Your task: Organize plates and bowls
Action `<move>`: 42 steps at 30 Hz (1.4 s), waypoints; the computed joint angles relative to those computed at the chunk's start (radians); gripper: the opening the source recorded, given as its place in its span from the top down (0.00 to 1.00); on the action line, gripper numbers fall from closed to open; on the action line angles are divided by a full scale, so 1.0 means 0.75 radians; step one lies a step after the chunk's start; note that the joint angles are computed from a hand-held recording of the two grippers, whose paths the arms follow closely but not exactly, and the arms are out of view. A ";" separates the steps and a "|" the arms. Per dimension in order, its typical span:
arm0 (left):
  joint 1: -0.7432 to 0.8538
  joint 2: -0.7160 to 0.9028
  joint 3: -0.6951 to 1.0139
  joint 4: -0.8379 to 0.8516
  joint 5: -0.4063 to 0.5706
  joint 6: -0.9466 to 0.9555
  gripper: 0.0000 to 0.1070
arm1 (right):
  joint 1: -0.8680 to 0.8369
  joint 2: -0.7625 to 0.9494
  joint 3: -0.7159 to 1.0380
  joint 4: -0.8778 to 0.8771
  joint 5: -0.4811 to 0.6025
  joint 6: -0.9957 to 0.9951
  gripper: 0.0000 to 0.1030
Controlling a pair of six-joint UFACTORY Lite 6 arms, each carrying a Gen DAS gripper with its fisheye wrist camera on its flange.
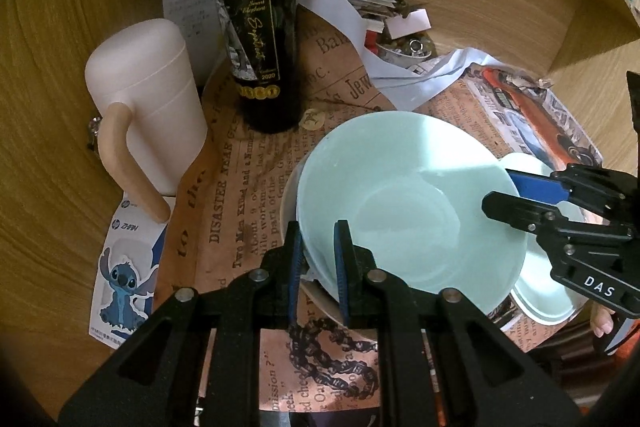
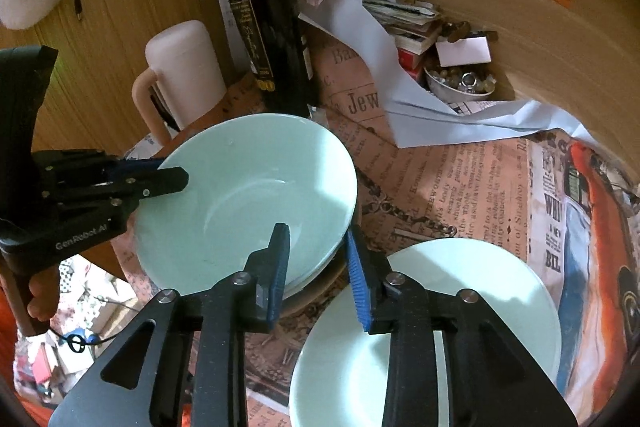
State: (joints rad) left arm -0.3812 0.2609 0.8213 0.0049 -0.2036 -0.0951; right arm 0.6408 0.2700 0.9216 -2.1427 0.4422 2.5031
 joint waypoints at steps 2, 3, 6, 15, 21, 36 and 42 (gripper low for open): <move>0.006 -0.002 -0.001 0.053 -0.001 -0.051 0.86 | 0.004 0.000 0.000 0.015 0.007 -0.022 0.73; 0.009 -0.006 -0.004 0.080 0.002 -0.076 0.86 | 0.003 -0.002 -0.001 0.010 0.004 -0.025 0.71; 0.022 -0.017 -0.004 0.207 0.015 -0.195 0.86 | 0.030 -0.014 -0.018 0.074 0.067 -0.097 0.64; 0.081 -0.112 -0.065 0.544 -0.014 -0.521 0.66 | -0.026 -0.071 -0.056 0.006 0.047 -0.031 0.55; 0.150 -0.140 -0.081 0.840 -0.025 -0.834 0.49 | -0.131 -0.028 -0.012 -0.267 -0.118 0.260 0.55; 0.149 0.001 -0.004 1.323 -0.079 -1.303 0.48 | -0.210 0.097 0.119 -0.585 -0.272 0.525 0.55; 0.154 0.048 0.031 1.442 -0.120 -1.421 0.48 | -0.214 0.163 0.189 -0.701 -0.334 0.620 0.55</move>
State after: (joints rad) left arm -0.2657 0.2965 0.8444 1.0861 -0.2938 -1.1610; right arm 0.4802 0.3925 1.0632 -2.6683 0.1915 2.9679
